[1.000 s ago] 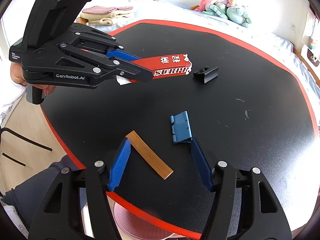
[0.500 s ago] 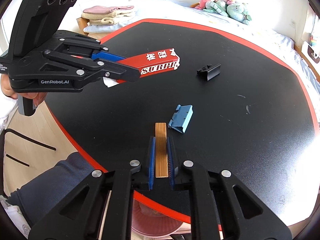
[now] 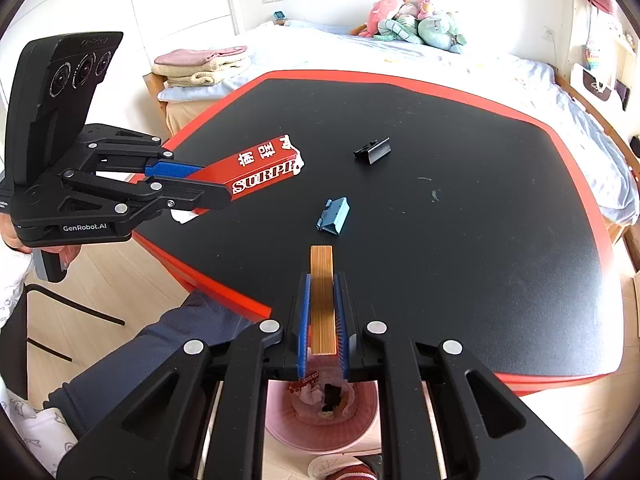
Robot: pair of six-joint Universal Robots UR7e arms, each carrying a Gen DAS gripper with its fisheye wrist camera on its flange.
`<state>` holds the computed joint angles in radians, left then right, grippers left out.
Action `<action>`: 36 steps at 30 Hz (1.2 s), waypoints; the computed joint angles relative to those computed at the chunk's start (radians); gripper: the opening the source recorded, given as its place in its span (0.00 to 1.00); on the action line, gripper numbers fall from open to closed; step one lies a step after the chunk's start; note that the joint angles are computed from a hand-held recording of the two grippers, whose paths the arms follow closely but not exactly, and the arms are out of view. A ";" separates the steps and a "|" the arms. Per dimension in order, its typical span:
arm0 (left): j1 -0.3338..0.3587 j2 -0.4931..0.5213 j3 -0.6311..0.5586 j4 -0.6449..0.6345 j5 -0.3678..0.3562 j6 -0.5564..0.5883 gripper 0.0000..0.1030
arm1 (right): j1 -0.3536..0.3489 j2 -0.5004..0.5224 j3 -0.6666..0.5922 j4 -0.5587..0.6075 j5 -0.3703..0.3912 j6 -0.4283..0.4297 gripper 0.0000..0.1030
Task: Collect trash
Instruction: 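Carry the red box and wooden stick over the wastebasket and open both grippers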
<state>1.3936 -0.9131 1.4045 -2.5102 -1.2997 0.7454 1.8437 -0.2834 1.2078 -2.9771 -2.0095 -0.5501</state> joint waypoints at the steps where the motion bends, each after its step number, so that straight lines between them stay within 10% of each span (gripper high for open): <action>1: -0.003 -0.010 0.018 -0.007 -0.001 -0.002 0.15 | 0.001 -0.012 0.023 -0.015 -0.002 0.004 0.11; 32: -0.029 -0.093 0.245 0.014 0.004 -0.056 0.18 | -0.036 -0.128 0.322 -0.148 0.020 0.110 0.12; 34: -0.026 -0.090 0.243 0.007 0.008 -0.055 0.36 | -0.034 -0.125 0.317 -0.147 -0.006 0.109 0.21; 36: -0.023 -0.087 0.246 -0.019 0.004 -0.059 0.64 | -0.035 -0.125 0.316 -0.155 -0.006 0.117 0.73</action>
